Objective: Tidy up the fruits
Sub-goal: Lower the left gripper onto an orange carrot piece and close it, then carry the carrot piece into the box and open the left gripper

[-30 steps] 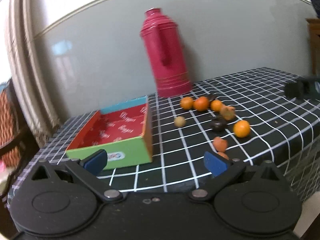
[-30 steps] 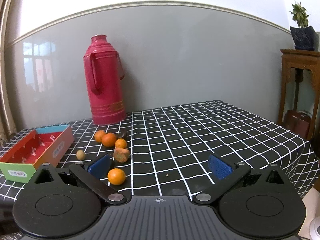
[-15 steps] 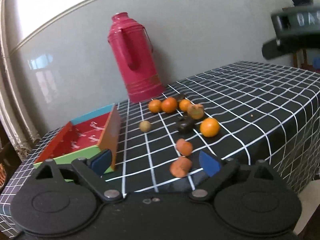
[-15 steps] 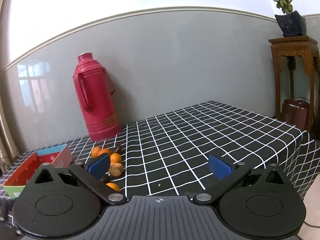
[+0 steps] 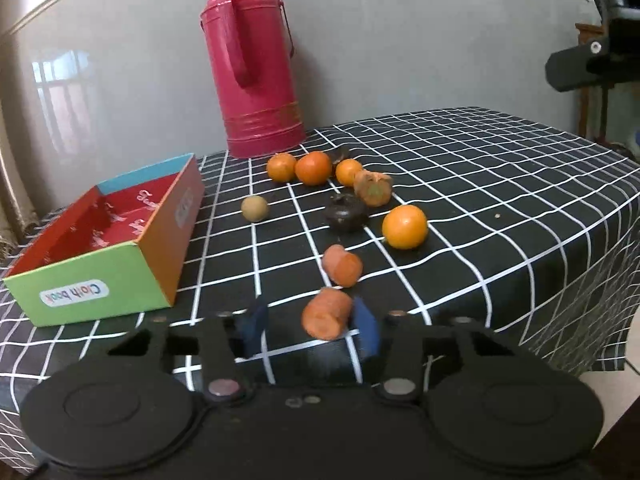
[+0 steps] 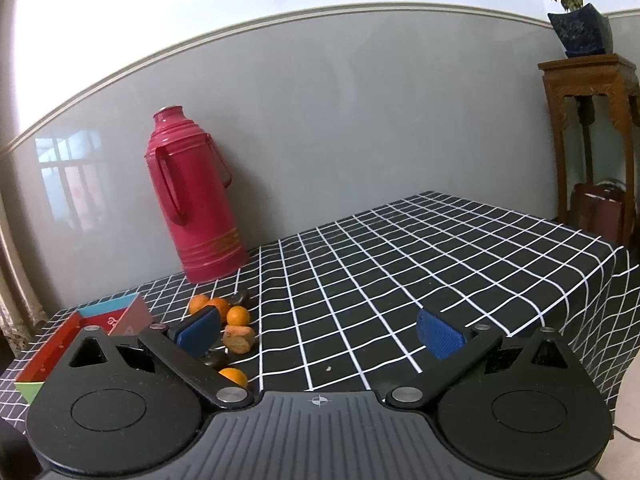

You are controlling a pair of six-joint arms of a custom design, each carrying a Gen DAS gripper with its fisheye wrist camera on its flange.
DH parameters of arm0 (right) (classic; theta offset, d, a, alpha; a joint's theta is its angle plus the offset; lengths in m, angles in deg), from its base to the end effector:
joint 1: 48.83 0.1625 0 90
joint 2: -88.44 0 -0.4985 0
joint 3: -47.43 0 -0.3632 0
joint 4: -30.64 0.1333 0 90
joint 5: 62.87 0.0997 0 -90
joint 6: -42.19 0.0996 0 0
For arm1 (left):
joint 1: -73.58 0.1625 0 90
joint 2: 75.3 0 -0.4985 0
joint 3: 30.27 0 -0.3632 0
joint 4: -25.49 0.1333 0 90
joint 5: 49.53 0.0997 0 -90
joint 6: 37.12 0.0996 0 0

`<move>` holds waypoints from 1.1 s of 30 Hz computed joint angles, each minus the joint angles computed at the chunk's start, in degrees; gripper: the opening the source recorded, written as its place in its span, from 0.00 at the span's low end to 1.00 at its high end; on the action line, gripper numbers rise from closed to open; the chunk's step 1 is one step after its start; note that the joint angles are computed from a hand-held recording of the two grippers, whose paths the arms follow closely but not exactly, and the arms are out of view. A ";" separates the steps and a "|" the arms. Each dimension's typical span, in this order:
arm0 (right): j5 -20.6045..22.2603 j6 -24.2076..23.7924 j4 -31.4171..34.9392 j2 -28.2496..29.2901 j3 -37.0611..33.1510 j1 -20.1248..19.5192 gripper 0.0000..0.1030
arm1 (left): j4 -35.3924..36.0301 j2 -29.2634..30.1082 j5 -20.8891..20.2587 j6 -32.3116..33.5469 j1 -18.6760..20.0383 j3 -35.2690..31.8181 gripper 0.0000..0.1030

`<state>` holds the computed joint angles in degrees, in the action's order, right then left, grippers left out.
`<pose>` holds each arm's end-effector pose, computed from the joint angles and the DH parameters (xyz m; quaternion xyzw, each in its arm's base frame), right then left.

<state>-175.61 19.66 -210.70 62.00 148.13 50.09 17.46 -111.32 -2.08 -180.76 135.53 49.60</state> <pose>0.1955 -0.6341 0.1115 0.0896 -0.7714 0.5883 0.2255 -0.1362 -0.6824 0.0803 0.3023 0.7900 -0.3998 0.3529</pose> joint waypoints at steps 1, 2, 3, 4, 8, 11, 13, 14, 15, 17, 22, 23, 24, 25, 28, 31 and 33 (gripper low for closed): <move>0.24 0.23 0.15 -0.02 0.07 -0.01 1.00 | 0.91 0.04 0.68 -0.74 0.11 -0.34 0.19; 0.39 0.38 0.26 -0.01 0.04 0.00 1.00 | 1.38 0.03 1.09 -1.22 0.19 -0.44 0.16; 0.47 0.46 0.43 0.02 -0.05 0.03 1.00 | 1.38 0.05 0.93 -1.42 0.17 -0.48 0.16; 0.49 0.50 0.57 0.06 -0.14 0.06 1.00 | 1.72 0.12 0.92 -1.89 0.22 -0.77 0.15; 0.28 0.55 1.27 0.16 -0.45 0.14 1.00 | 2.42 -0.15 0.23 -4.05 0.29 -1.65 0.15; -0.25 0.58 2.12 0.18 -0.73 0.10 1.00 | -0.74 -1.44 -0.37 -3.19 0.18 -0.53 0.15; -0.45 0.72 2.49 0.19 -0.82 0.04 1.00 | -2.94 -2.44 -1.25 -2.25 0.17 0.03 0.15; -0.59 0.82 2.81 0.23 -0.96 0.05 1.00 | -4.11 -2.93 -1.77 -1.77 0.20 0.26 0.15; -0.69 0.94 3.11 0.27 -1.03 0.06 1.00 | -5.16 -3.46 -2.25 -1.38 0.29 0.30 0.15; -0.80 1.06 4.09 0.39 -1.28 0.15 1.00 | -7.55 -4.18 -3.75 0.25 0.53 -0.10 0.15; -0.76 -0.41 6.31 1.21 -2.57 0.67 1.00 | -8.61 -3.97 -8.83 2.38 2.28 -6.03 0.15; -0.76 -0.74 6.73 1.38 -2.79 0.77 1.00 | -8.48 -3.62 -9.95 2.97 2.77 -7.79 0.15; -0.74 -1.06 7.24 1.60 -3.10 0.89 1.00 | -9.11 -3.28 -11.19 3.96 3.12 -8.88 0.15; -0.71 -1.24 7.60 1.78 -3.35 0.96 1.00 | -9.23 -2.73 -12.66 5.05 3.55 -10.57 0.15; -0.63 -1.76 9.49 2.41 -4.44 1.27 1.00 | -5.57 -0.74 -16.09 4.77 4.89 -16.45 0.15; -0.59 -2.28 10.77 3.05 -5.43 1.54 1.00 | -0.78 0.86 -18.52 2.12 5.76 -21.24 0.15; -0.57 -2.47 11.55 3.38 -5.95 1.65 1.00 | 1.38 1.36 -19.80 0.61 5.86 -22.72 0.15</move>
